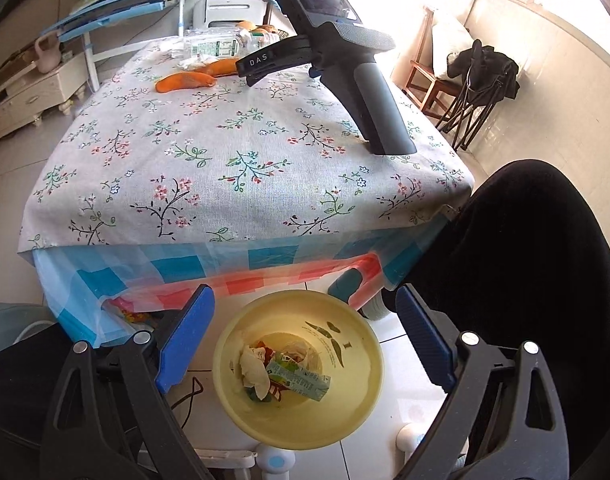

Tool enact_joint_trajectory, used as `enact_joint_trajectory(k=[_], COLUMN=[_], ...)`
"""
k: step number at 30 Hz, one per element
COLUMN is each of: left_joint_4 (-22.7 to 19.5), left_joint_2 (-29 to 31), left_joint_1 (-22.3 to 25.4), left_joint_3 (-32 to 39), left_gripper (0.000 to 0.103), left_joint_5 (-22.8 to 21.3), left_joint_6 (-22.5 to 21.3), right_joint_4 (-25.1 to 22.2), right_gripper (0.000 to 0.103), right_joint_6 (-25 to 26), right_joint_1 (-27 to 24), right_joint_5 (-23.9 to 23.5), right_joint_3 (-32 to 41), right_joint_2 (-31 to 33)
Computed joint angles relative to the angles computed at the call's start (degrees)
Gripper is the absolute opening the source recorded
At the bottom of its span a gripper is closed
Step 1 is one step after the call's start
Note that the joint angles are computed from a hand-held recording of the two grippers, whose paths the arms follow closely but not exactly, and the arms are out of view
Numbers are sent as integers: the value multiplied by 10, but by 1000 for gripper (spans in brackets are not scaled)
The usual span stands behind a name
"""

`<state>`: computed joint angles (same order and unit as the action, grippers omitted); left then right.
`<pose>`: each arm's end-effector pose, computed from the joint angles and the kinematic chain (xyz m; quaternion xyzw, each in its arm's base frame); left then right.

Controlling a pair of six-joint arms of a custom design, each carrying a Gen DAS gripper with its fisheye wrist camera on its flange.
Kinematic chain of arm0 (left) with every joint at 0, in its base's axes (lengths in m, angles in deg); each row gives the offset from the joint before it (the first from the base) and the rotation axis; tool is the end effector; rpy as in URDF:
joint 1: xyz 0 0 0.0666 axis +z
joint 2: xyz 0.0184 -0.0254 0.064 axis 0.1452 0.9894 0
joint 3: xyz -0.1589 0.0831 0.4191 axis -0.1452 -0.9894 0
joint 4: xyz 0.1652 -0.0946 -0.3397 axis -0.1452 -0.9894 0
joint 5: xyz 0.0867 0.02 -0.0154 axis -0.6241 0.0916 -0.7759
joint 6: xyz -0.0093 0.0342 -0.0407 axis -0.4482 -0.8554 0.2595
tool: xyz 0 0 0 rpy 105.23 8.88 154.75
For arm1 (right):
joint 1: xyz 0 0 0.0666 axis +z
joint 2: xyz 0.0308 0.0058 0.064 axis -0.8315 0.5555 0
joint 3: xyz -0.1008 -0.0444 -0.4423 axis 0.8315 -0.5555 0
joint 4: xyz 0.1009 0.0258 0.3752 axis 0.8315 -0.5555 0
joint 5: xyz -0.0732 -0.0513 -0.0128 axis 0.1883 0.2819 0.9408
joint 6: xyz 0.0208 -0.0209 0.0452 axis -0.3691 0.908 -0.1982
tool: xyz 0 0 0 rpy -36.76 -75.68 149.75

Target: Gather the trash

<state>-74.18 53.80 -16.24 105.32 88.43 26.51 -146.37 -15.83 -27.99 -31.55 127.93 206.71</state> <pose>0.6185 -0.2988 0.3478 0.3882 0.8693 -0.2050 0.2273 0.6513 0.3341 0.3840 0.1469 0.9468 -0.0376 0.2839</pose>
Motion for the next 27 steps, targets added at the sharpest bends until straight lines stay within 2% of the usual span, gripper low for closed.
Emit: enact_joint_trajectory(k=[27], left_joint_4=[48], left_joint_2=[-19], left_joint_1=[-13], left_joint_3=[-52], left_gripper=[90], left_joint_5=[-73], left_joint_6=[-54], right_joint_4=[-1], right_gripper=[96], right_joint_6=[-1], right_joint_1=[0], right_joint_5=[0], right_joint_3=[1], right_joint_2=[0])
